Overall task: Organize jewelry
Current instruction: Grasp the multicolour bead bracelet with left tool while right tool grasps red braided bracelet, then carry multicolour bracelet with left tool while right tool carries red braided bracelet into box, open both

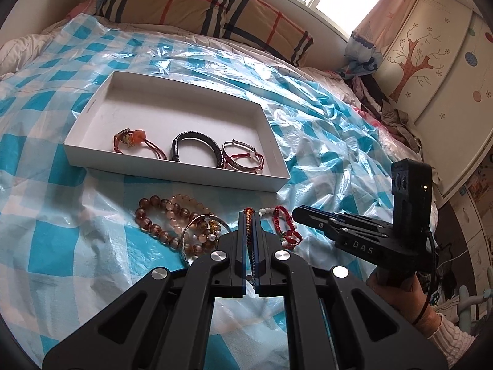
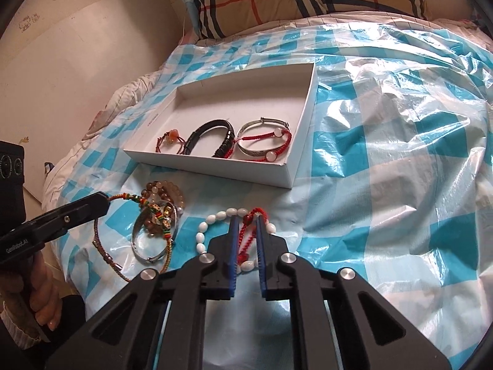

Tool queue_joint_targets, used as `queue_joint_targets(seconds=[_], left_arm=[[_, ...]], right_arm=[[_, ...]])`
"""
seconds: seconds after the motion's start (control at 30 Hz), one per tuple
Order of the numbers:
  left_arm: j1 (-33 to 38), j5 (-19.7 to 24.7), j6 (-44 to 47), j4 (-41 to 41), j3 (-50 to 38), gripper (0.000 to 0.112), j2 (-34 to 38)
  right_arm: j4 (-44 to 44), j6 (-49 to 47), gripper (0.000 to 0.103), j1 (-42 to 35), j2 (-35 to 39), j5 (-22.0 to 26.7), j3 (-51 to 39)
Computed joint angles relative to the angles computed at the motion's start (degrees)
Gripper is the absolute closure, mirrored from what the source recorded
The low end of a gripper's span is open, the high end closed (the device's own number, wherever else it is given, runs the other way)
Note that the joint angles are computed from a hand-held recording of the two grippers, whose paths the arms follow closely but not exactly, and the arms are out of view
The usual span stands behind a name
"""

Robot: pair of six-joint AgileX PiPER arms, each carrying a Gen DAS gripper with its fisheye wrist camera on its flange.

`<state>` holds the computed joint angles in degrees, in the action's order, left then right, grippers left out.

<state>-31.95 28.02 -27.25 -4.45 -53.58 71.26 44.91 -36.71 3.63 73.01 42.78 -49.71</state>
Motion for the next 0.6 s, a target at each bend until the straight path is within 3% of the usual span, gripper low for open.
queue_joint_targets(seconds=[0.17,0.2,0.23,0.3,0.47,0.5,0.53,0.6], left_arm=[[0.0,-2.3,-1.8,1.0,1.2,0.109,-0.7],[0.3,-2.4,-1.0,0.2,1.3,0.109,-0.7],[0.5,-2.3,-0.9,-0.1,1.3,0.109,-0.6],[0.6,-2.3,-0.7,-0.4,1.4,0.109,-0.7],[0.8,-2.4,0.3,-1.4,1.6,0.109,-0.7],[0.8,-2.4,0.5,-1.6,1.7,0.109,-0.8],[0.9,-2.5,0.5,-1.7,1.7,0.109,-0.8],[0.9,-2.6,0.5,-1.8,1.7,0.109,-0.7]], right_arm=[[-0.9,0.9,0.091,0.5,-0.6,1.2,-0.6],[-2.7,2.5,0.087,1.3,-0.1,0.6,-1.1],[-4.0,3.5,0.059,2.0,0.5,0.0,-1.5],[-7.4,6.4,0.021,3.8,1.0,-2.8,-1.7],[-10.7,7.8,0.021,6.0,7.3,-2.3,-5.8],[-10.2,7.2,0.027,5.9,8.4,-1.9,-6.2],[-10.0,7.0,0.047,5.7,9.2,-1.5,-6.3],[-9.3,6.5,0.069,5.2,8.9,-1.4,-5.8]])
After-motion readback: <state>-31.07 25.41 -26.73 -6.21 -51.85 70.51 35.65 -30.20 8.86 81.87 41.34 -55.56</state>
